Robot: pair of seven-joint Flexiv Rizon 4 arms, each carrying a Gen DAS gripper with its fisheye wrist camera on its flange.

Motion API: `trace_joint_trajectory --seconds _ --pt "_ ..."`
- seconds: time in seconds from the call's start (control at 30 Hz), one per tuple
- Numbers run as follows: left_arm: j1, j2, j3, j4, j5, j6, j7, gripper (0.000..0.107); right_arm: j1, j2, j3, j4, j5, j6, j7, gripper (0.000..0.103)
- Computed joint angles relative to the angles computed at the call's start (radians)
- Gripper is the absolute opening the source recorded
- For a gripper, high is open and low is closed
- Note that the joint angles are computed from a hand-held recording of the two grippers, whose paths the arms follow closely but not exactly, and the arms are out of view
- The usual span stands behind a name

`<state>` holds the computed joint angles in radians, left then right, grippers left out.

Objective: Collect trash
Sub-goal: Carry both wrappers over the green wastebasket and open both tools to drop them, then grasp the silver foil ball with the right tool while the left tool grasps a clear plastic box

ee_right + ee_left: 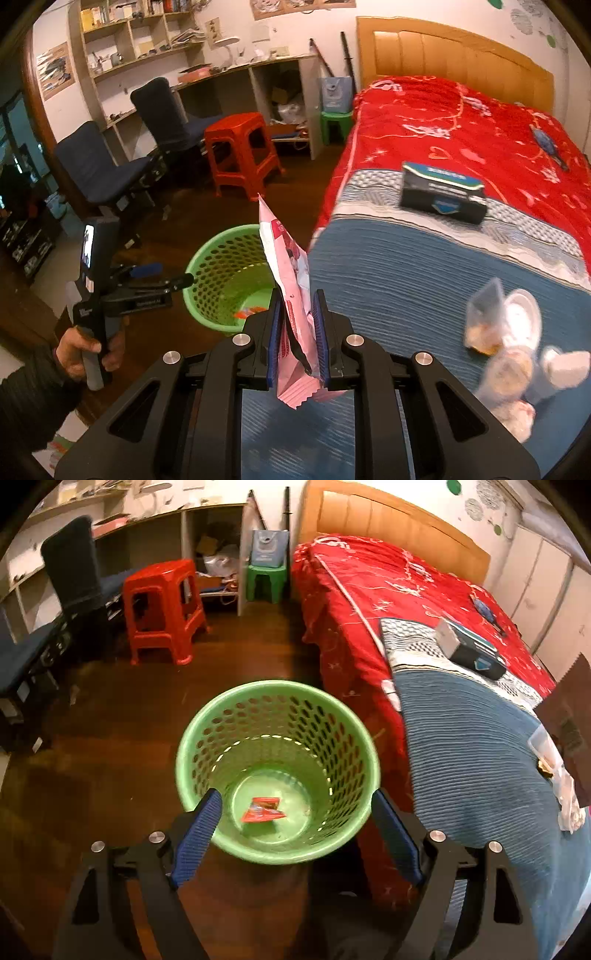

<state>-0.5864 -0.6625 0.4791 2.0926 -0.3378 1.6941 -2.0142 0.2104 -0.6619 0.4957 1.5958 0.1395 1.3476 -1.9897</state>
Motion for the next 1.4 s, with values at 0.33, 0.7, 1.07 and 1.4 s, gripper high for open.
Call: trace_joint_trajectory --seconds 0.33,0.7,1.07,1.4 --pt "-0.123 0.032 0.104 0.128 -0.093 0.064 -0.024 0.087 0.11 -0.107 -0.006 -0.14 -0.019 -0.092 0.029 0.02" --pt "-0.068 0.071 0.012 0.233 -0.218 0.154 0.033 0.087 0.239 -0.252 -0.053 -0.364 -0.015 -0.266 0.112 0.021" --pt "-0.087 0.074 -0.044 0.232 -0.368 0.184 0.142 0.088 0.214 -0.212 -0.045 -0.342 0.077 -0.245 0.066 0.054" --pt "-0.262 0.023 0.041 0.117 -0.513 0.124 0.269 0.09 0.082 -0.066 -0.038 -0.098 0.123 -0.046 0.031 0.071"
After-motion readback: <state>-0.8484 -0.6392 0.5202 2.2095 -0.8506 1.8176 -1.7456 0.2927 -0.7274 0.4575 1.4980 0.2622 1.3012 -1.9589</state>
